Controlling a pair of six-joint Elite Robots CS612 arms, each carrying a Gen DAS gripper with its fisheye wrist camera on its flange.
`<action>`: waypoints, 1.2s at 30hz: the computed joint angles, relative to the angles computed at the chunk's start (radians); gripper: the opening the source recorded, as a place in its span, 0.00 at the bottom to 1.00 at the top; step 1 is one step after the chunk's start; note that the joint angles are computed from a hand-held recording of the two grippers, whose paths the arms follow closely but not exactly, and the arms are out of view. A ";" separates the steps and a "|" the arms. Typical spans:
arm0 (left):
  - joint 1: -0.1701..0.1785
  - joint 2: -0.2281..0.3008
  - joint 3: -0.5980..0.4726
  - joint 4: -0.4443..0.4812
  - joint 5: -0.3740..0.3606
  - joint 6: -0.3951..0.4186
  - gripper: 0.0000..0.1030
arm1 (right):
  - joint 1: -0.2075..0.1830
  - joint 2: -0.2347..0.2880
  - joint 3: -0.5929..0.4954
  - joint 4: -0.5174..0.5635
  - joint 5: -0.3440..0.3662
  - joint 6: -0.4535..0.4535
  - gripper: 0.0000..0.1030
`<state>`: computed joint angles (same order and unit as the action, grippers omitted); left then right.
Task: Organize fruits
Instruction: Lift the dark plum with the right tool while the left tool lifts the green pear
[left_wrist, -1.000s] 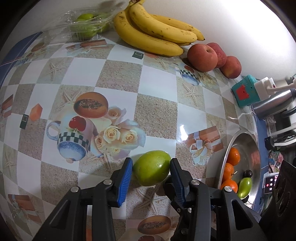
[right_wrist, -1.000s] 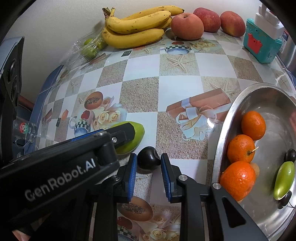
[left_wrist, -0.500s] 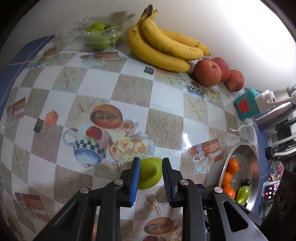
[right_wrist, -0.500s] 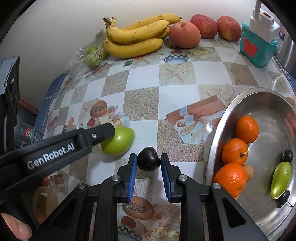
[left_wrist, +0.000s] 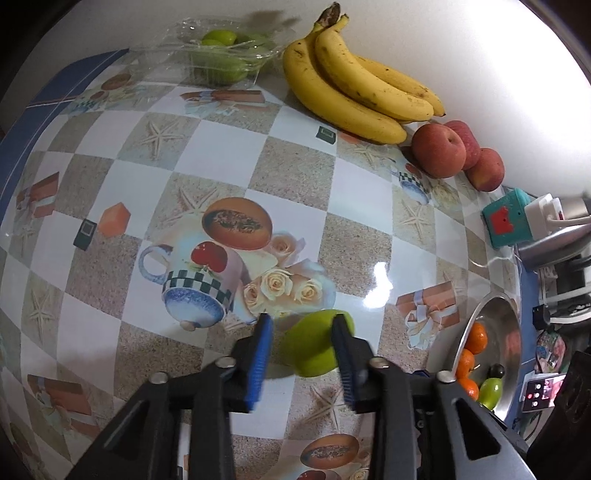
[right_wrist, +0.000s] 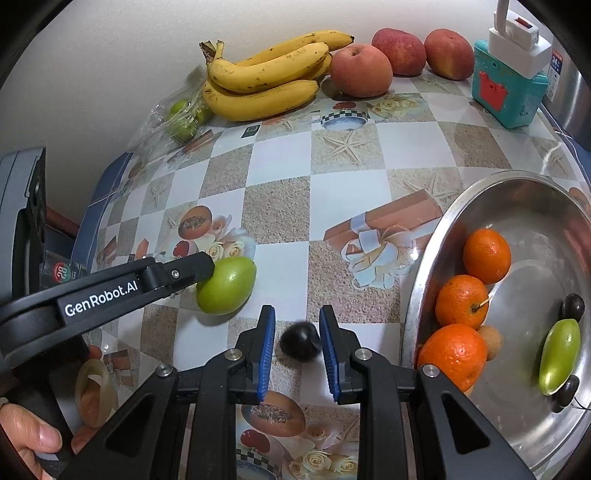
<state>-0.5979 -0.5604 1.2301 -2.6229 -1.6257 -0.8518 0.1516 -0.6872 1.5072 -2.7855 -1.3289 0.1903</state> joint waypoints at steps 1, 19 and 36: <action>0.000 0.001 -0.001 0.000 0.000 0.000 0.50 | 0.000 0.000 0.000 0.002 0.000 -0.001 0.25; -0.010 0.037 -0.047 0.037 -0.027 0.051 0.47 | 0.001 0.004 -0.013 0.036 -0.022 0.000 0.33; -0.005 0.020 -0.026 0.060 0.013 0.030 0.47 | 0.038 0.031 -0.060 0.130 -0.118 -0.099 0.36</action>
